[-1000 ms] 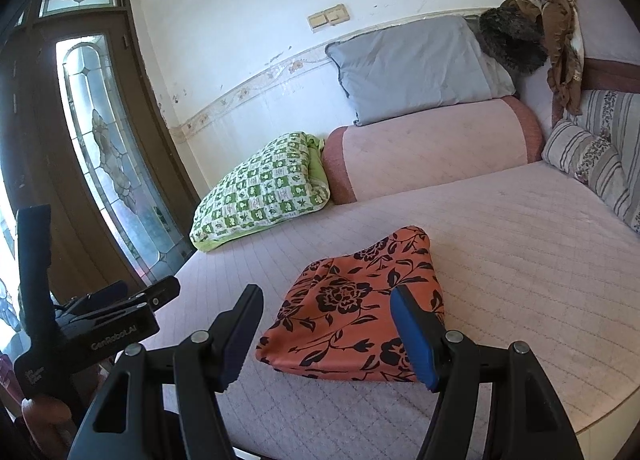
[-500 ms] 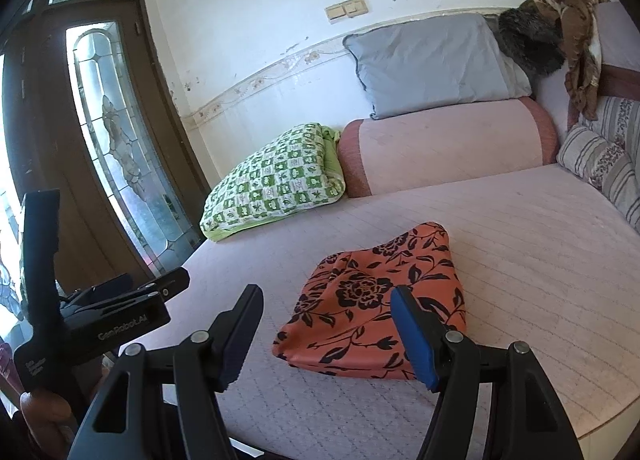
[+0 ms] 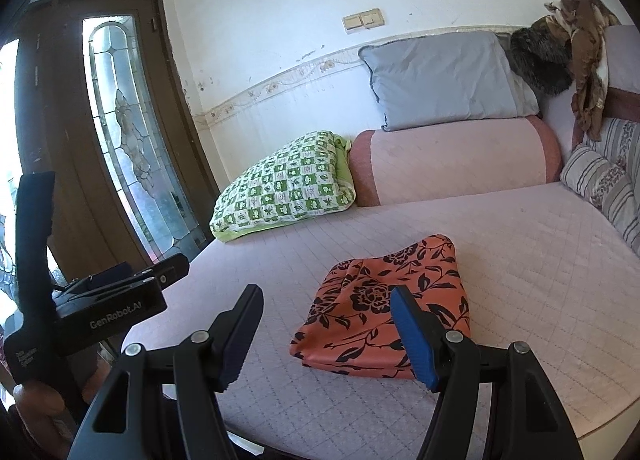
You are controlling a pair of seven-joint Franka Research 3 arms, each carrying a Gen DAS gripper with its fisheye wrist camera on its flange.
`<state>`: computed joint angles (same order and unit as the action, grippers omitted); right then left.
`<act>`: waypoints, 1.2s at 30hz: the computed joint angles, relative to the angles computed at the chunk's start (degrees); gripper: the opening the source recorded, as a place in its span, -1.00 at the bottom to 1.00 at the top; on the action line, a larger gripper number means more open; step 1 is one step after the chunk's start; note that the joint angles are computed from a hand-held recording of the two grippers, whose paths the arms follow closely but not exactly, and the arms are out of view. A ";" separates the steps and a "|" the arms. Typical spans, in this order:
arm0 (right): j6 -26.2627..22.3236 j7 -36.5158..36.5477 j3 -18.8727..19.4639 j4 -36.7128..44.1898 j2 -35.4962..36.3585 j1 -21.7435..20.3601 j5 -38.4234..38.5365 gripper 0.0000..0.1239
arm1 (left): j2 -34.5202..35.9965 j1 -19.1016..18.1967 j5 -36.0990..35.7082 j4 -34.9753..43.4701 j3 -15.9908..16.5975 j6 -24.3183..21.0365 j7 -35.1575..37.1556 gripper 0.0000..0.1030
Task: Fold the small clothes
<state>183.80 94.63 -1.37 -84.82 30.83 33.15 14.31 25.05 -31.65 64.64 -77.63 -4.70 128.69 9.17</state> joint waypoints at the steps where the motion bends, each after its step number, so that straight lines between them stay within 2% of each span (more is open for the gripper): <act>1: 0.14 -0.03 0.01 -0.27 -0.27 0.04 0.03 0.12 | -0.33 -0.15 0.28 -0.28 0.05 -0.05 -0.28 0.80; 6: 1.14 0.67 -3.19 -1.85 -2.04 2.95 -0.20 0.12 | -2.42 -0.51 1.95 -1.64 -0.30 -0.62 -1.47 0.79; 10: 1.55 2.12 -7.77 -2.75 -3.35 6.77 -0.40 0.12 | -4.09 -0.50 3.51 -2.48 -0.97 -1.31 -2.15 0.80; 13: 2.01 2.65 -8.55 -3.26 -4.11 7.41 -0.40 0.12 | -4.93 -0.50 4.87 -2.49 -1.45 -1.95 -2.74 0.80; 19: 2.31 3.45 -12.42 -3.78 -5.35 10.45 -0.60 0.12 | -5.17 -0.33 5.79 -0.95 -2.14 -2.65 -2.22 0.80; 28: 0.00 6.61 -15.54 -0.68 -5.11 12.00 -3.29 0.13 | -3.83 -0.82 5.98 4.52 -1.49 -3.54 0.57 0.80; 36: -0.94 9.71 -14.78 -0.43 -6.27 10.92 -6.82 0.13 | -2.84 -2.66 6.36 8.04 -0.71 -4.67 2.36 0.80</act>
<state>182.86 104.34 -16.15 -85.25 24.57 44.07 7.49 22.21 -34.31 71.00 -69.59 -5.41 124.02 11.54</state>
